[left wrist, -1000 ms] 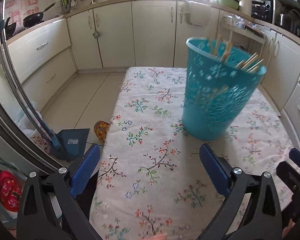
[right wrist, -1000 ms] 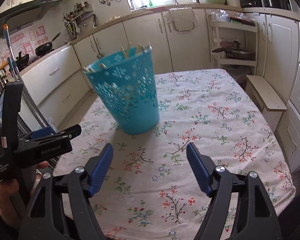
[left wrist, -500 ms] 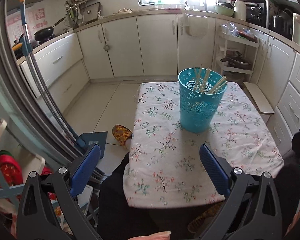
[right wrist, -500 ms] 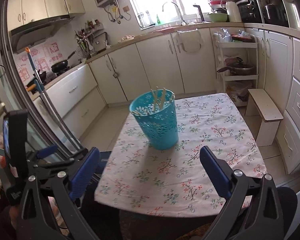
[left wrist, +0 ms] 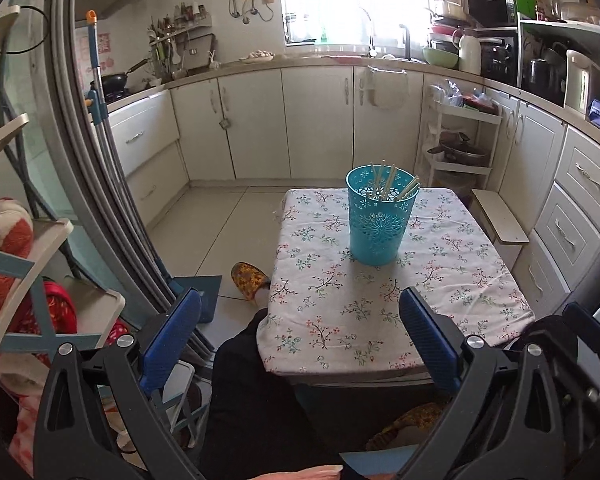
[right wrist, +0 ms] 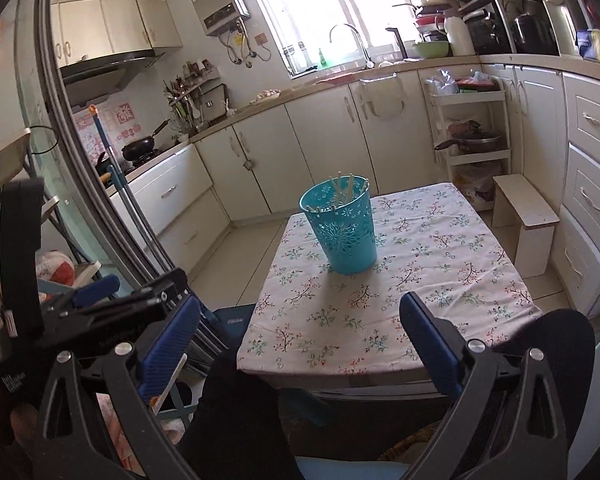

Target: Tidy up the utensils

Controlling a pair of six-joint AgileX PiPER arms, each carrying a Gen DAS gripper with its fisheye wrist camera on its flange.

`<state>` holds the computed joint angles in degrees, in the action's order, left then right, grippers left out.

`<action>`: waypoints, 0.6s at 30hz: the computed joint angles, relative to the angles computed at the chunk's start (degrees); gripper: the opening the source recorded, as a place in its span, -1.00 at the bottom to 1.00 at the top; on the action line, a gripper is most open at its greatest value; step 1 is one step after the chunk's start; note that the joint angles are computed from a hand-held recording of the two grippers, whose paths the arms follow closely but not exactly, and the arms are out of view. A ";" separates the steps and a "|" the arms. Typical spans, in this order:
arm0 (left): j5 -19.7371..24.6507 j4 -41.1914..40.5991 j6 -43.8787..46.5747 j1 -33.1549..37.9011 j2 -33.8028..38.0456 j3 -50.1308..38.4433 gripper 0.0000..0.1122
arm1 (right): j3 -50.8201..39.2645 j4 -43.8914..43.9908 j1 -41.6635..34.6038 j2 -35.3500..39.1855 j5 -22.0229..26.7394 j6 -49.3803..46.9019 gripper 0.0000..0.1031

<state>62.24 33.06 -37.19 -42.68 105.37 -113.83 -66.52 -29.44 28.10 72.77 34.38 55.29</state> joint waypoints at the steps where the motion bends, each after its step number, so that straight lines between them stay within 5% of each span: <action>1: -0.21 0.30 -0.56 -0.27 -1.11 1.21 0.70 | 0.17 -1.20 0.74 -0.52 0.24 0.92 0.86; 18: -2.04 7.71 -7.61 -5.19 -10.76 13.31 0.70 | 4.03 -26.64 15.18 -5.97 9.69 22.15 0.86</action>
